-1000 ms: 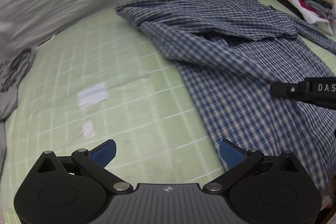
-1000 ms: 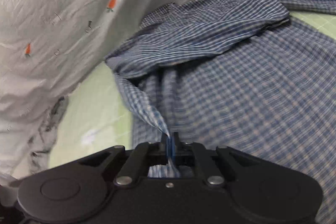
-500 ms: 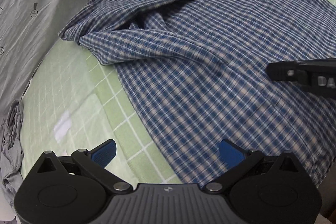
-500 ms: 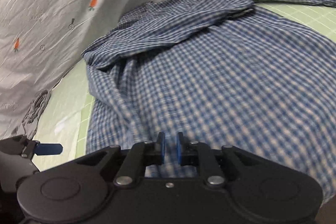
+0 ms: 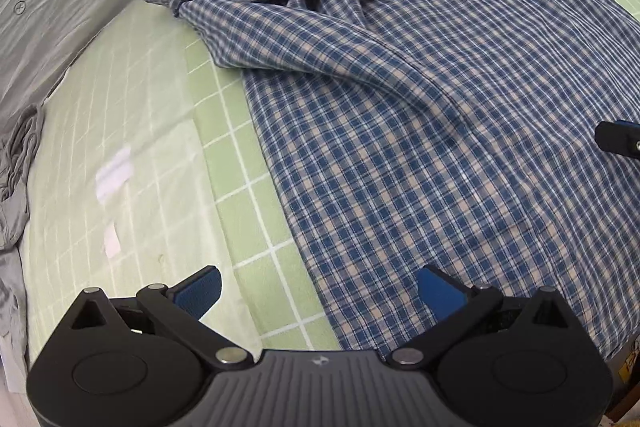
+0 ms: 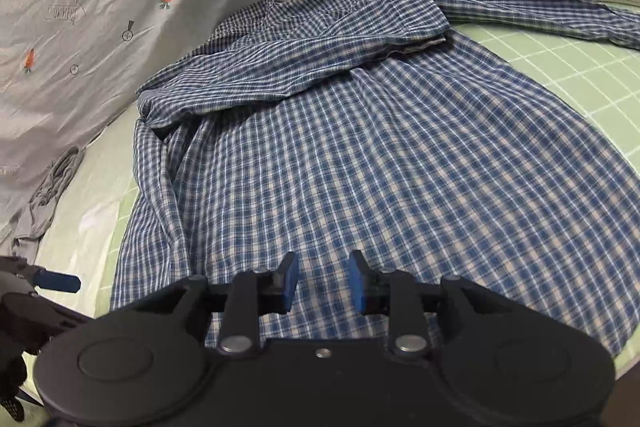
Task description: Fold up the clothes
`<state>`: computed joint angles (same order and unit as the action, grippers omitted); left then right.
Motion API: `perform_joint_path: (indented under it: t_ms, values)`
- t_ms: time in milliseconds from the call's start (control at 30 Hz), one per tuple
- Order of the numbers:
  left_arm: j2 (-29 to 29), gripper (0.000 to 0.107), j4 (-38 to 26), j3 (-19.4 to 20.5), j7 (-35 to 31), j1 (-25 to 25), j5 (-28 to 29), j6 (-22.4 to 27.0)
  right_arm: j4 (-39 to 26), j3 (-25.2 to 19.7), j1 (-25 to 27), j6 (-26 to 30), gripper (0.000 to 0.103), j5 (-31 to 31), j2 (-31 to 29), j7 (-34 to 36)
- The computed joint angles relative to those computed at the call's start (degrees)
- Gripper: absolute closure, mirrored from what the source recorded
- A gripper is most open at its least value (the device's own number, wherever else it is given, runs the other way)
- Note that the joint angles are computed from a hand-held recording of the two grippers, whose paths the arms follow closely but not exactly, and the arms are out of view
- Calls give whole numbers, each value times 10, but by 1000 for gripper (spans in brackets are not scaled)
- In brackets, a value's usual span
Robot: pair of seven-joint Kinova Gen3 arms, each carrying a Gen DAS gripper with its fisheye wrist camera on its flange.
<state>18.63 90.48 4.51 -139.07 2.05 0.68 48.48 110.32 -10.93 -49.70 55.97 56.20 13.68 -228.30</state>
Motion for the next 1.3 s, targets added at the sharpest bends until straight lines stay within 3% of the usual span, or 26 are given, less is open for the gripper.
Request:
perform_joint_path:
  t_ms: [133,200,267,367,433,600,867,967,1100,1200,1267,1300]
  values:
    - [3,5,-3,2,-8,-13,17,7,-4,4,12,-13,70,-10,-4,-2]
    - [14,5,-22,4,-17,-28,36,33,-7,23,5,-23,63,-21,-6,1]
    - [38,5,-57,3,-21,-46,66,77,-15,38,8,-37,50,-41,-8,28]
    - [72,5,-102,7,-8,-80,103,134,-39,-7,78,-41,43,-73,-7,98]
    - [69,5,-96,9,-31,-92,118,130,-56,-18,109,-40,40,-98,-6,144]
    - [55,5,-66,10,-66,-113,153,101,-78,42,107,-46,37,-136,-9,219]
    - [52,5,-59,-2,-10,-89,145,79,-121,75,161,24,24,-119,6,370]
    - [44,5,-43,-7,29,-79,141,57,-107,101,186,-2,24,-106,-4,427]
    - [33,5,-20,-11,87,-65,133,23,-65,96,264,-95,26,-87,-21,440]
    - [29,5,-15,-16,138,-51,116,12,-51,111,294,-163,44,-114,-20,483]
    - [33,5,-26,-19,171,-41,99,24,-48,112,317,-199,65,-142,-16,524]
    - [36,5,-33,-19,183,-38,91,32,-47,115,317,-205,68,-150,-14,542]
